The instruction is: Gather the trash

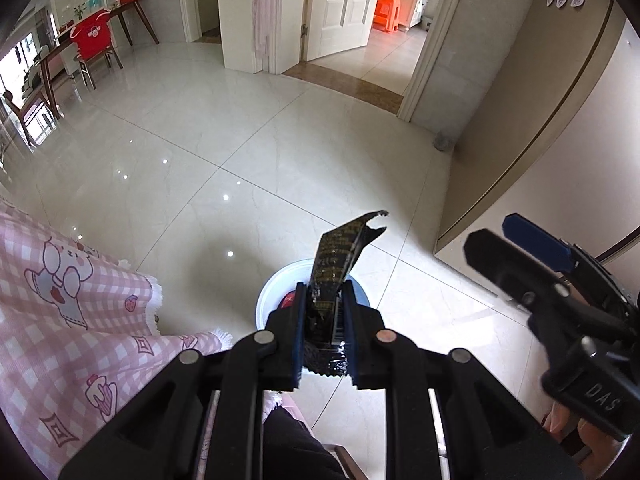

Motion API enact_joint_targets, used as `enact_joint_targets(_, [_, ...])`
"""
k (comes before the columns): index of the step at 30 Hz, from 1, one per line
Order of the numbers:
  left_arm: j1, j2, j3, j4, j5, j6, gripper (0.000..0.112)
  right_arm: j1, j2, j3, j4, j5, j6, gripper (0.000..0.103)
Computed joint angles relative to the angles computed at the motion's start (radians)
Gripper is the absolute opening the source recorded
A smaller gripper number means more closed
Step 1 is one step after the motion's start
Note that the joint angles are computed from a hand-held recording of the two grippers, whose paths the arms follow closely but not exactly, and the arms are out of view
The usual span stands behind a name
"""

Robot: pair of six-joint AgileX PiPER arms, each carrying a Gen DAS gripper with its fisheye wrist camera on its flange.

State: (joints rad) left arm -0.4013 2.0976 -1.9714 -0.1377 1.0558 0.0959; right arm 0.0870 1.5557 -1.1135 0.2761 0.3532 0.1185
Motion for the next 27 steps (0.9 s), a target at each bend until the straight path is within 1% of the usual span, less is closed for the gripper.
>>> enact_joint_targets(3, [-0.004, 0.002, -0.019, -0.010, -0.006, -0.001, 0.017, -0.007, -0.037, 0.028, -0.081, -0.033, 0.106, 0.069])
enact_joint_targets(5, [-0.003, -0.009, -0.003, -0.027, -0.033, -0.002, 0.021, -0.017, -0.056, 0.050, -0.129, -0.058, 0.181, 0.070])
enact_joint_targets(6, [0.001, -0.015, 0.002, -0.047, -0.048, -0.001, 0.030, -0.024, -0.062, 0.057, -0.122, -0.061, 0.189, 0.070])
enact_joint_targets(7, [0.002, -0.021, 0.007, -0.050, -0.060, -0.011, 0.048, -0.033, -0.068, 0.067, -0.090, -0.068, 0.171, 0.070])
enact_joint_targets(9, [-0.005, -0.033, 0.014, -0.025, -0.081, -0.046, 0.073, -0.038, -0.072, 0.073, -0.075, -0.068, 0.161, 0.070])
enact_joint_targets(11, [-0.005, -0.054, 0.037, -0.022, -0.104, -0.051, 0.073, -0.038, -0.076, 0.082, -0.068, -0.070, 0.151, 0.070])
enact_joint_targets(15, [0.001, -0.088, 0.071, 0.015, -0.116, -0.093, 0.075, -0.031, -0.079, 0.079, -0.034, -0.057, 0.120, 0.070])
enact_joint_targets(16, [0.004, -0.104, 0.087, 0.021, -0.120, -0.102, 0.077, -0.032, -0.082, 0.080, -0.018, -0.052, 0.101, 0.071])
enact_joint_targets(18, [0.006, -0.131, 0.108, 0.052, -0.117, -0.134, 0.079, -0.025, -0.088, 0.075, 0.000, -0.040, 0.077, 0.071])
enact_joint_targets(20, [0.010, -0.172, 0.149, 0.071, -0.130, -0.151, 0.079, -0.008, -0.103, 0.071, -0.014, -0.030, 0.088, 0.071])
enact_joint_targets(25, [0.026, -0.334, 0.290, 0.121, -0.191, -0.226, 0.081, 0.045, -0.160, 0.055, -0.103, 0.005, 0.158, 0.073])
enact_joint_targets(27, [0.022, -0.411, 0.348, 0.182, -0.211, -0.285, 0.081, 0.069, -0.191, 0.051, -0.138, 0.015, 0.183, 0.074])
